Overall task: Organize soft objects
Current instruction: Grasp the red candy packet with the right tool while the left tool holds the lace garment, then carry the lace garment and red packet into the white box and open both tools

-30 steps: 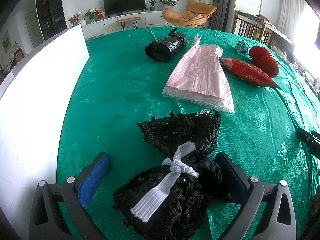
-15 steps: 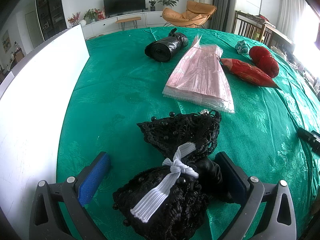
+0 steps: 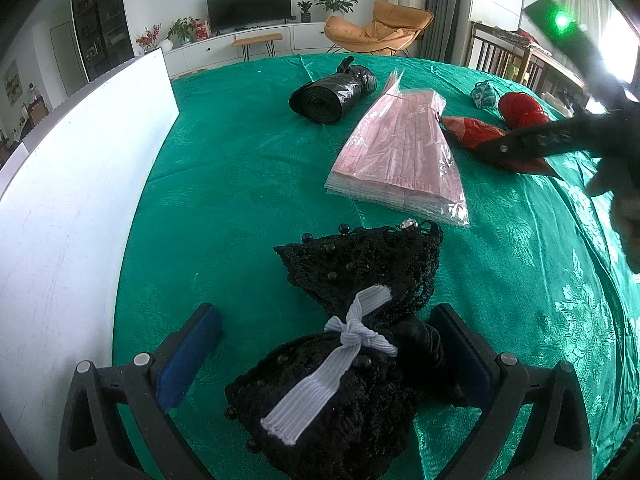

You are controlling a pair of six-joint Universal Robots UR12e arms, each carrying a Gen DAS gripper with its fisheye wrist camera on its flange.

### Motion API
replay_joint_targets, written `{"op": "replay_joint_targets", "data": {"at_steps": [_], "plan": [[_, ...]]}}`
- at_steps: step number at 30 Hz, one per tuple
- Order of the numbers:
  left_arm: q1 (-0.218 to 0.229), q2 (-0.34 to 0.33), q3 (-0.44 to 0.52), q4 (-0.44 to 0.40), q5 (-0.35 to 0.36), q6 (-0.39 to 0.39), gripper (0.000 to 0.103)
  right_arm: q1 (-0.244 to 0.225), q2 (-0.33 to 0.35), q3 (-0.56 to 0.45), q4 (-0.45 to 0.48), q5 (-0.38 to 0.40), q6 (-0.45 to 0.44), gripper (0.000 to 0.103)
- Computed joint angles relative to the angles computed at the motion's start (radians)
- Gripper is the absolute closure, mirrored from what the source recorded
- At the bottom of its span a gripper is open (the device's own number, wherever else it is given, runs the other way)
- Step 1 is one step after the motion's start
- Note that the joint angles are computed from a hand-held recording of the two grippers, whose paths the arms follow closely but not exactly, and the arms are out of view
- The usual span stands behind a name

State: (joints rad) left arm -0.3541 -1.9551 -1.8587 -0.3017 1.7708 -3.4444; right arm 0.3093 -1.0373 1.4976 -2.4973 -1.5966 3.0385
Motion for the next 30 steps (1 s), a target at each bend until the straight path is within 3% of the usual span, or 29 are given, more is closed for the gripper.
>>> {"op": "replay_joint_targets", "data": {"at_steps": [1, 2, 3, 9, 13, 15, 17, 18, 19, 21, 24, 30], "plan": [[0.000, 0.001, -0.001, 0.000, 0.000, 0.000, 0.000, -0.006, 0.003, -0.005, 0.023, 0.025, 0.027, 0.067], [0.000, 0.001, -0.001, 0.000, 0.000, 0.000, 0.000, -0.014, -0.003, 0.006, 0.019, 0.054, 0.060, 0.080], [0.000, 0.001, -0.001, 0.000, 0.000, 0.000, 0.000, -0.020, -0.013, 0.022, 0.010, 0.072, 0.086, 0.086], [0.001, 0.002, -0.002, 0.000, 0.000, 0.000, 0.000, -0.093, -0.132, 0.216, -0.044, 0.356, 0.327, 0.086], [0.001, 0.005, -0.003, -0.006, -0.004, 0.001, 0.000, -0.119, -0.210, 0.373, -0.166, 0.497, 0.438, 0.086], [0.012, 0.021, 0.008, -0.087, -0.055, 0.024, 0.000, -0.121, -0.237, 0.420, -0.204, 0.516, 0.464, 0.086], [0.028, 0.048, -0.022, -0.070, -0.117, -0.003, 0.001, -0.126, -0.263, 0.469, -0.250, 0.538, 0.491, 0.086], [0.037, 0.062, -0.044, -0.042, -0.145, -0.023, 0.006, -0.127, -0.273, 0.486, -0.269, 0.544, 0.504, 0.086], [0.045, 0.072, -0.061, -0.020, -0.170, -0.044, 0.023, -0.126, -0.283, 0.506, -0.291, 0.547, 0.517, 0.086], [0.041, 0.078, -0.065, -0.018, -0.161, -0.035, 0.038, -0.126, -0.296, 0.530, -0.315, 0.550, 0.527, 0.086], [0.036, 0.077, -0.069, 0.004, -0.165, -0.012, 0.051, -0.119, -0.297, 0.534, -0.311, 0.541, 0.532, 0.086], [0.047, 0.108, -0.112, 0.100, -0.251, -0.065, 0.055, -0.112, -0.304, 0.538, -0.333, 0.521, 0.539, 0.086]]}}
